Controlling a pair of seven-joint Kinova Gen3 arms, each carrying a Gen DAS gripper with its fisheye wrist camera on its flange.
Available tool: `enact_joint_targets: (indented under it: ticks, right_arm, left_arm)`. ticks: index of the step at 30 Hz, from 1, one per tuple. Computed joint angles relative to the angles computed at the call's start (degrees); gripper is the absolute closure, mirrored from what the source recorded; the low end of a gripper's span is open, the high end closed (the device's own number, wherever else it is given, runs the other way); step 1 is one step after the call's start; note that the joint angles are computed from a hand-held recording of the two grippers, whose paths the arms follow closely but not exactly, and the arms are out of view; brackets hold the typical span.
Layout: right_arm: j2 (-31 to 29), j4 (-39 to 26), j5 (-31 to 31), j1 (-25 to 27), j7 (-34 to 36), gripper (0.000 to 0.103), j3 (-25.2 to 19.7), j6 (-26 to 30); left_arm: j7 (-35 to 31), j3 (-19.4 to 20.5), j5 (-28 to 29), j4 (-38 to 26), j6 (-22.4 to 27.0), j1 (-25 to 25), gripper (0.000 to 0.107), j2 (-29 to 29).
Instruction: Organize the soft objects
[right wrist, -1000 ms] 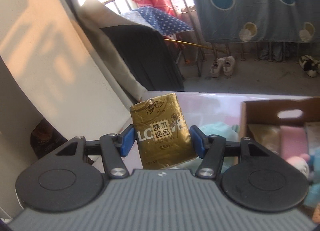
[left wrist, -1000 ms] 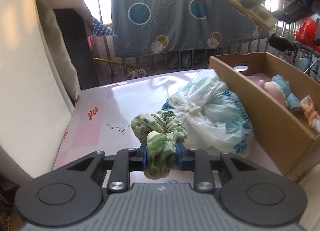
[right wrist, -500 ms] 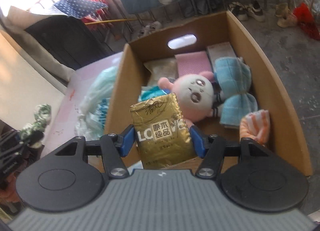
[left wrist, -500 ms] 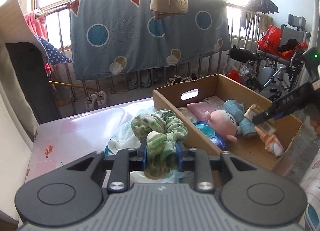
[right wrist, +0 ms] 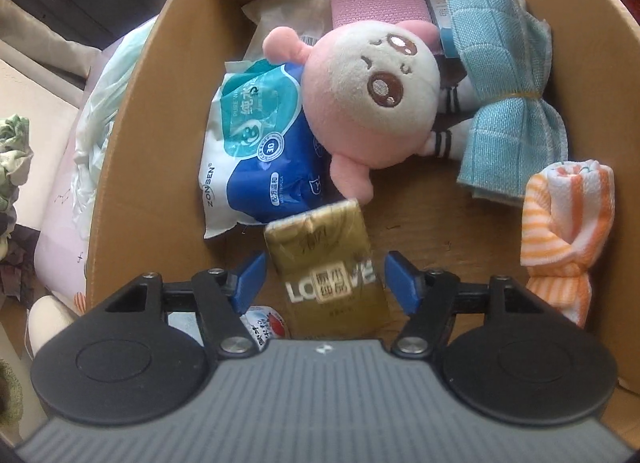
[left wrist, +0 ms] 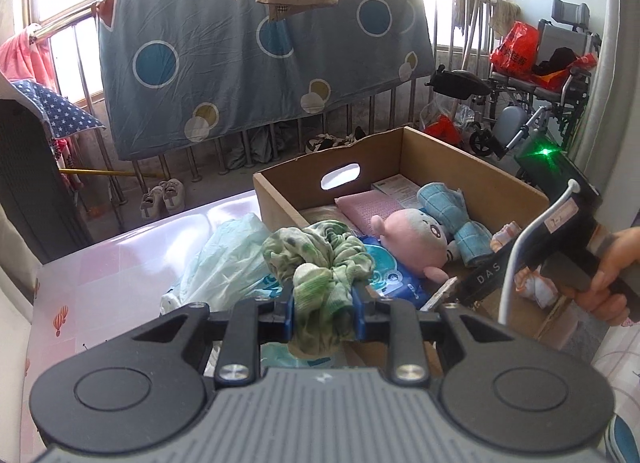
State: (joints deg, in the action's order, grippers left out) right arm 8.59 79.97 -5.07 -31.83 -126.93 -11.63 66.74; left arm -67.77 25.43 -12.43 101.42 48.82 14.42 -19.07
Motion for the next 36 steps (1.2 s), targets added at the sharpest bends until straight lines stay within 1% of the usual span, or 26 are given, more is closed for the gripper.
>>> enact_joint_targets:
  ticks: [1,4,7,10,12,15,17,18,19,20,21,22,23,25,28,30,33,36]
  right_arm:
    - [-1.2,1.2,-0.7,0.5,0.0,0.030,0.2,-1.4]
    - [-5.3,4.2,-1.4,1.9,-1.5,0.030,0.5,-4.2]
    - [-12.1,8.4,-1.4,3.8,-4.2,0.029,0.5,-8.2]
    - [-18.7,11.2,0.1,6.5,-8.3,0.027,-0.4,-10.4]
    - [-22.5,12.3,1.3,8.7,-10.7,0.026,-1.3,-10.6]
    - [-27.6,14.1,1.6,11.8,-13.5,0.025,-2.4,-10.0]
    - [-30.5,15.7,0.5,13.4,-14.8,0.025,-2.5,-9.8]
    - [-31.5,16.2,0.0,14.1,-15.2,0.025,-2.6,-9.6]
    - [-32.7,17.0,-0.5,14.8,-15.8,0.024,-2.8,-9.4]
    - [-34.3,17.9,-1.0,15.5,-16.6,0.024,-3.1,-8.9]
    - [-35.4,18.6,-1.5,16.2,-17.3,0.024,-3.5,-8.5]
    - [-36.7,19.5,-2.1,16.9,-18.1,0.024,-3.8,-8.2]
    - [-37.9,20.3,-2.8,17.3,-18.6,0.023,-3.7,-8.0]
    - [-39.8,21.8,-4.0,18.2,-19.6,0.023,-3.9,-8.1]
    - [-42.7,23.1,-4.4,19.9,-20.4,0.023,-4.9,-8.2]
    - [-44.4,23.1,-4.0,21.3,-20.7,0.023,-6.3,-8.3]
    - [-46.1,22.6,-4.1,22.2,-20.4,0.023,-7.8,-8.8]
    - [-46.6,20.8,-3.9,23.2,-19.8,0.021,-10.7,-8.2]
  left_arm:
    - [-0.2,0.1,0.0,-0.2,-0.2,0.2,0.080,0.4]
    - [-0.5,0.4,0.3,-1.3,-0.6,1.1,0.080,2.2]
    - [-1.3,-0.3,1.3,-3.0,-1.1,3.0,0.080,4.6]
    - [-2.4,-1.0,2.7,-5.6,-1.0,5.8,0.080,8.3]
    - [-2.6,-1.4,3.4,-7.4,-1.1,7.9,0.080,11.2]
    - [-0.5,-1.0,1.9,-10.2,-1.8,10.8,0.079,16.0]
    - [1.4,-1.0,0.2,-11.7,-2.7,12.9,0.079,19.0]
    - [2.9,-1.0,-1.6,-12.3,-3.3,14.3,0.077,20.7]
    - [4.6,-1.1,-3.4,-13.1,-3.3,15.7,0.073,22.4]
    - [5.6,-1.5,-4.5,-13.9,-2.7,17.0,0.064,23.9]
    - [5.9,-1.8,-4.6,-15.3,-1.4,18.1,0.059,25.9]
    - [5.7,-2.3,-3.8,-16.7,0.4,18.8,0.052,27.5]
    - [5.3,-2.9,-2.6,-17.4,1.5,19.2,0.050,28.4]
    - [4.5,-4.2,0.6,-17.1,1.8,19.1,0.050,28.2]
    - [3.8,-6.9,4.3,-14.4,-0.2,18.9,0.043,25.4]
    - [4.3,-8.5,4.7,-13.1,-0.5,19.4,0.042,23.2]
    - [3.8,-9.5,6.2,-11.5,-0.1,18.3,0.038,19.3]
    - [4.5,-9.5,6.4,-9.1,0.2,16.3,0.030,14.2]
